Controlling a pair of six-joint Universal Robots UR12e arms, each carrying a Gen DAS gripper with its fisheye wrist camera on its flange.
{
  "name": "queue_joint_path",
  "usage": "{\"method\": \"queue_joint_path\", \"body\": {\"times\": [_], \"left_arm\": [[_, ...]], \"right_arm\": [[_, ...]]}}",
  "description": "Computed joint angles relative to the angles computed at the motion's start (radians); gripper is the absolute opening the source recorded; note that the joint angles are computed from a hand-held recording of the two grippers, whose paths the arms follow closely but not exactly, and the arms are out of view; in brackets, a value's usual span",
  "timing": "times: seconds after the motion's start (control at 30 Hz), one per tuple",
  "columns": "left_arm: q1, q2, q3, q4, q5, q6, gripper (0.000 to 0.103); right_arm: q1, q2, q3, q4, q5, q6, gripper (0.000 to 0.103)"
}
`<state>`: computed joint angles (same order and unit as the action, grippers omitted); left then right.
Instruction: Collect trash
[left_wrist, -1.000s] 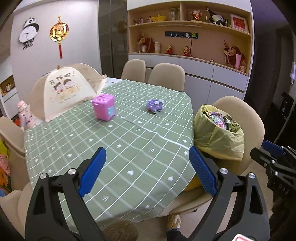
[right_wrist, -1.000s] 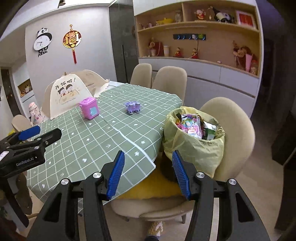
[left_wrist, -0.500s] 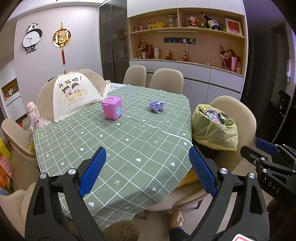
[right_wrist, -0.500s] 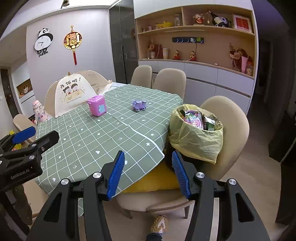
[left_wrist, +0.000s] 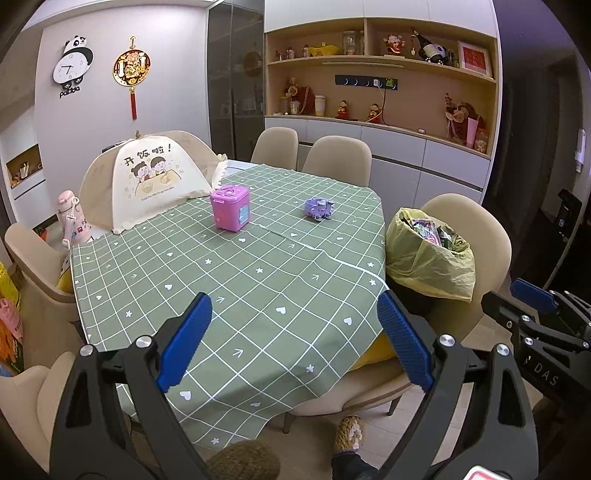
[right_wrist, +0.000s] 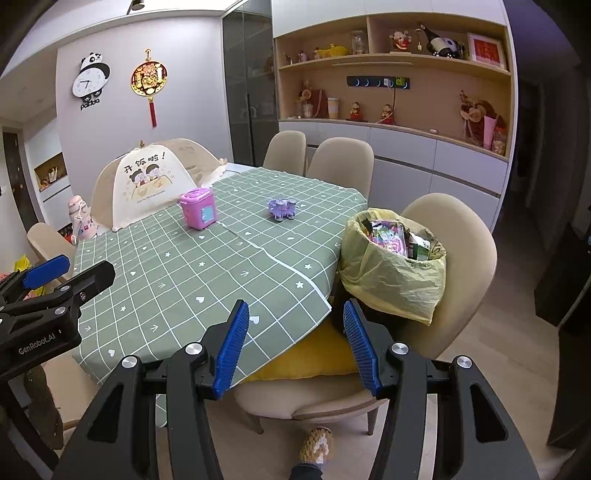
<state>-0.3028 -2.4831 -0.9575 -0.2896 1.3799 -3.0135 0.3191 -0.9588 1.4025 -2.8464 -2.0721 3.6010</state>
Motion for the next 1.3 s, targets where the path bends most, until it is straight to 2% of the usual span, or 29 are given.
{"method": "queue_joint_path", "body": {"times": [1.3], "left_arm": [[-0.013,0.005,-0.009,0.003,-0.016,0.03,0.087]], "right_arm": [[-0.009,-0.018,0.032,-0.019,-0.03,0.025,0.051]]}}
